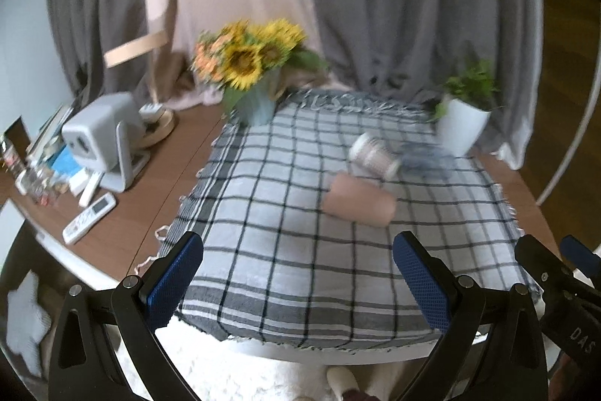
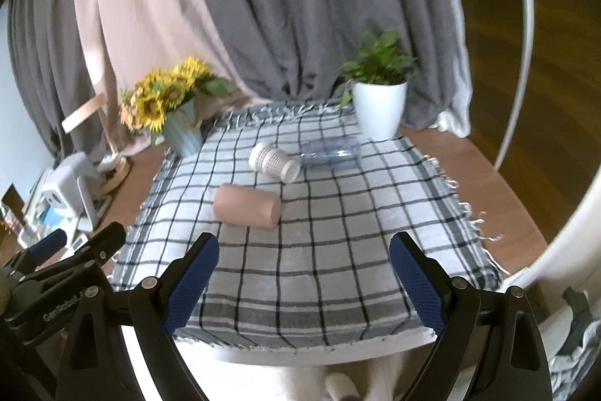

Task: Flip cup upside down
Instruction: 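Move the right tool toward the pink cup lying on its side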

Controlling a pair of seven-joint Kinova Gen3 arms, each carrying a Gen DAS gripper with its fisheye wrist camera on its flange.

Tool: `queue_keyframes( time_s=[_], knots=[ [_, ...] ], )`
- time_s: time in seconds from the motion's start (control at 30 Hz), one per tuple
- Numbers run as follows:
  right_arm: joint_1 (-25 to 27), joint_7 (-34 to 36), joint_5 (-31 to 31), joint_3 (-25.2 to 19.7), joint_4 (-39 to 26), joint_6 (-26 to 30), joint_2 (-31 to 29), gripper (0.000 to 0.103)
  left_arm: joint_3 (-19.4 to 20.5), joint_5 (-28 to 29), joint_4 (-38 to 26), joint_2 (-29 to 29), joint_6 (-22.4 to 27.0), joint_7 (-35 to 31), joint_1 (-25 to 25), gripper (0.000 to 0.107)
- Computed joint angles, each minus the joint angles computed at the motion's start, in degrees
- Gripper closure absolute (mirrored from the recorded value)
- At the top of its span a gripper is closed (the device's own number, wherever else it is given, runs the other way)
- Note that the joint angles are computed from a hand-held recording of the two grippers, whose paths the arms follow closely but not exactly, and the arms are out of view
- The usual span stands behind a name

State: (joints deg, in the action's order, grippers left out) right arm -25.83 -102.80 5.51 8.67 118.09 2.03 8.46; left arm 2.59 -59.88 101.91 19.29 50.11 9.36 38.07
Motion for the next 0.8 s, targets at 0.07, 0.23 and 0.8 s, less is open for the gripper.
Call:
queue_keyframes(
  time_s=[0.07, 0.23, 0.8],
  knots=[
    [4.7, 4.7, -3.1, -5.3, -4.4, 3.3, 3.4, 0.011, -0.4, 2.1, -0.6, 1.1, -0.7, -0.3, -1.8, 0.004],
    [16.2, 16.2, -5.7, -18.6, -17.6, 14.0, 12.6, 0.011, -2.5, 9.4, -4.6, 5.2, -0.9, -1.4, -5.1, 0.005],
    [24.4, 28.7, 18.0, -48.2, -62.1, 51.4, 43.9, 0.011, -7.3, 31.5, -20.7, 18.5, 7.0, -10.1, -11.0, 0.005]
  ],
)
